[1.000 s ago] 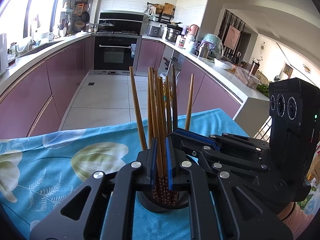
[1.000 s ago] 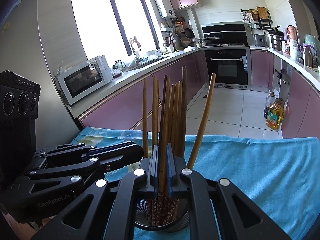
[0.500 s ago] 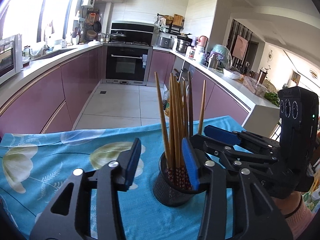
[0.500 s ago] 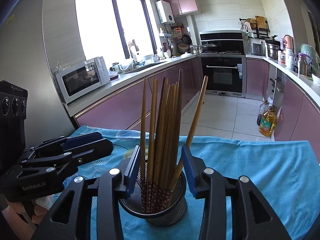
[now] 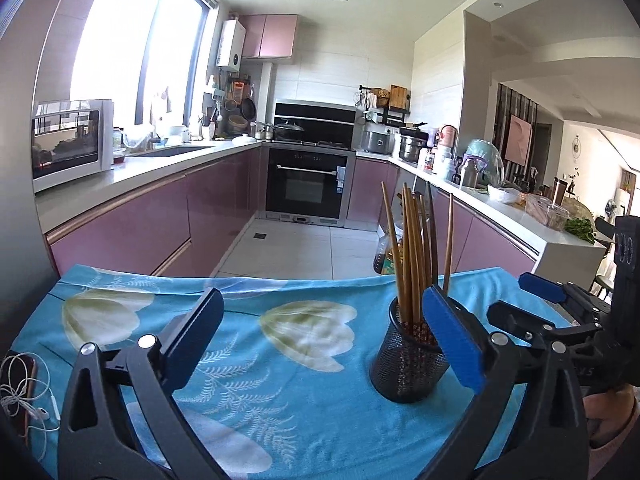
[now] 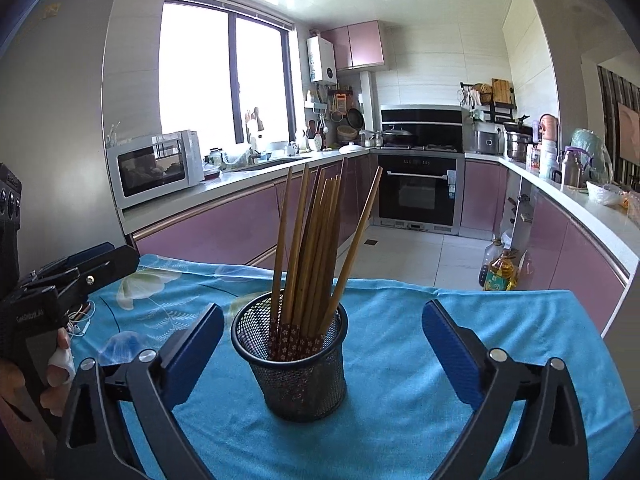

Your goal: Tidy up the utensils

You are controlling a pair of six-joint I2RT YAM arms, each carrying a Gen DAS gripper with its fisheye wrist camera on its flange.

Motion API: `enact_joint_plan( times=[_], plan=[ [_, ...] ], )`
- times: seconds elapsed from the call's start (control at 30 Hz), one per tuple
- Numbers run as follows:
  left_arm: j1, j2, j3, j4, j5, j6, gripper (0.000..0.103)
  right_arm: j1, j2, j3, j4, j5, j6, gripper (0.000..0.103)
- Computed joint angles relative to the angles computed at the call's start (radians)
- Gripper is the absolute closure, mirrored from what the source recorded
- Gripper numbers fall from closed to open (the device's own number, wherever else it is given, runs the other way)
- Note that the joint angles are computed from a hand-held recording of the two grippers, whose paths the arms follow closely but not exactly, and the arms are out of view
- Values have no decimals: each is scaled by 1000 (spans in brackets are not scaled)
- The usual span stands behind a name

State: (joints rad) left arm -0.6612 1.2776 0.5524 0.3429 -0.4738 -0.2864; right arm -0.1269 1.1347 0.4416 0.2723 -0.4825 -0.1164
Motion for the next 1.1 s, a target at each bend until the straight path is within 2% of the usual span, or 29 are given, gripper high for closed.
enact_joint_plan(
  times=[0.17,0.4,0.67,0.87,1.1],
  plan=[
    [-27,-70,-60,-3,-70,-4,5,-17,-126,-106,58,16,17,7],
    [-134,-145,-141,28,-256,7,5,-16,-266,-191,88,44,31,7],
    [-244,-234,-192,73,-395,42,5,-11,-319,-228,105,56,53,7],
    [-291,-253,-211,124,-456,78,5,-9,-356,-253,120,60,61,7],
    [-303,-255,-230,144,-465,69,5,-6,-384,-268,123,65,72,7]
  ],
)
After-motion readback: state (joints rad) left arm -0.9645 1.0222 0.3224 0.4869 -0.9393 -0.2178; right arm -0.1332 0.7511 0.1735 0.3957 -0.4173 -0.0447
